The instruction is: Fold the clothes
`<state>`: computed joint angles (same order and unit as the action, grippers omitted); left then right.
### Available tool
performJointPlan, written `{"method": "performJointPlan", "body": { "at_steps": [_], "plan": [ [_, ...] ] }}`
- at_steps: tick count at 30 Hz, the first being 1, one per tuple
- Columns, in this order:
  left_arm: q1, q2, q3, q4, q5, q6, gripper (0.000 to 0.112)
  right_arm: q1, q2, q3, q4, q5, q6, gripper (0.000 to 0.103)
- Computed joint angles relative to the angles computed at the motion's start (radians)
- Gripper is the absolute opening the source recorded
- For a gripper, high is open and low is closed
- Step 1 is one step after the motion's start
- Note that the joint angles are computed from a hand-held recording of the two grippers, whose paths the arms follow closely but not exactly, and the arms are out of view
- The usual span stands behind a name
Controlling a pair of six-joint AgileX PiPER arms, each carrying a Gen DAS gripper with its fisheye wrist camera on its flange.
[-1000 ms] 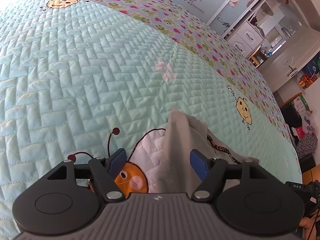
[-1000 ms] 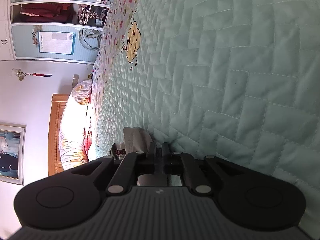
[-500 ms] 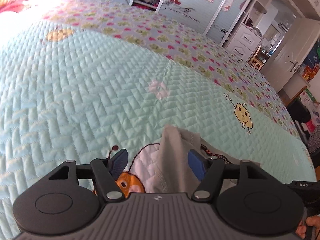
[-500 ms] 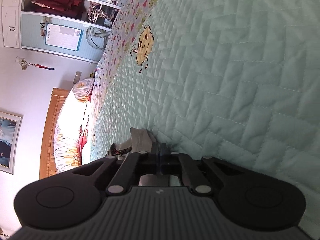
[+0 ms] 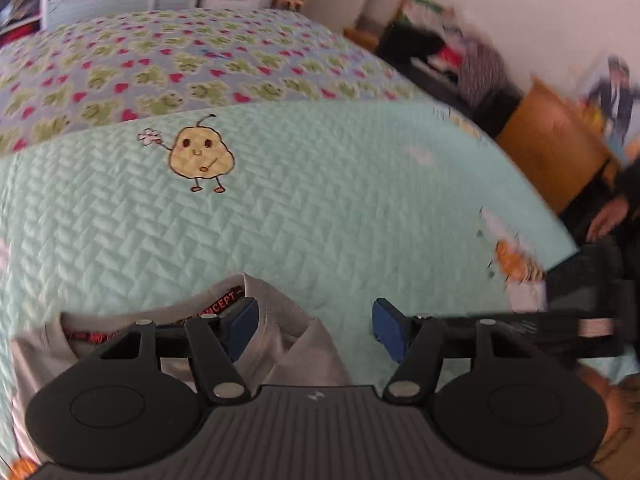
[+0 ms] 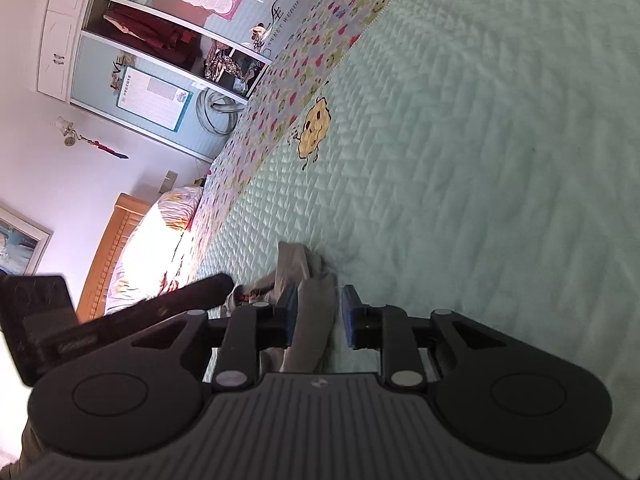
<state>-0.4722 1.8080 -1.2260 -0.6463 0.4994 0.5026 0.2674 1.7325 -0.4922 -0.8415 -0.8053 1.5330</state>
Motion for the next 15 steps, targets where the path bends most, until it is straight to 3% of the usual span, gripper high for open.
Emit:
{"method": "performJointPlan", "body": {
  "at_steps": [3, 8, 11, 15],
  "plan": [
    [0.007, 0.061, -0.058, 0.005, 0.066, 0.045, 0.062, -0.016, -0.063, 0.152, 0.051, -0.066, -0.058, 0.027],
    [0.006, 0.158, -0.174, 0.059, 0.176, 0.044, 0.034, -0.08, -0.115, 0.347, 0.058, -0.196, -0.109, 0.031],
    [-0.015, 0.195, -0.234, 0.152, 0.233, -0.017, 0.032, -0.078, -0.164, 0.422, 0.069, -0.211, -0.125, 0.035],
    [-0.035, 0.223, -0.279, 0.26, 0.252, -0.13, 0.028, -0.012, -0.22, 0.473, 0.138, -0.208, -0.141, 0.044]
  ]
}}
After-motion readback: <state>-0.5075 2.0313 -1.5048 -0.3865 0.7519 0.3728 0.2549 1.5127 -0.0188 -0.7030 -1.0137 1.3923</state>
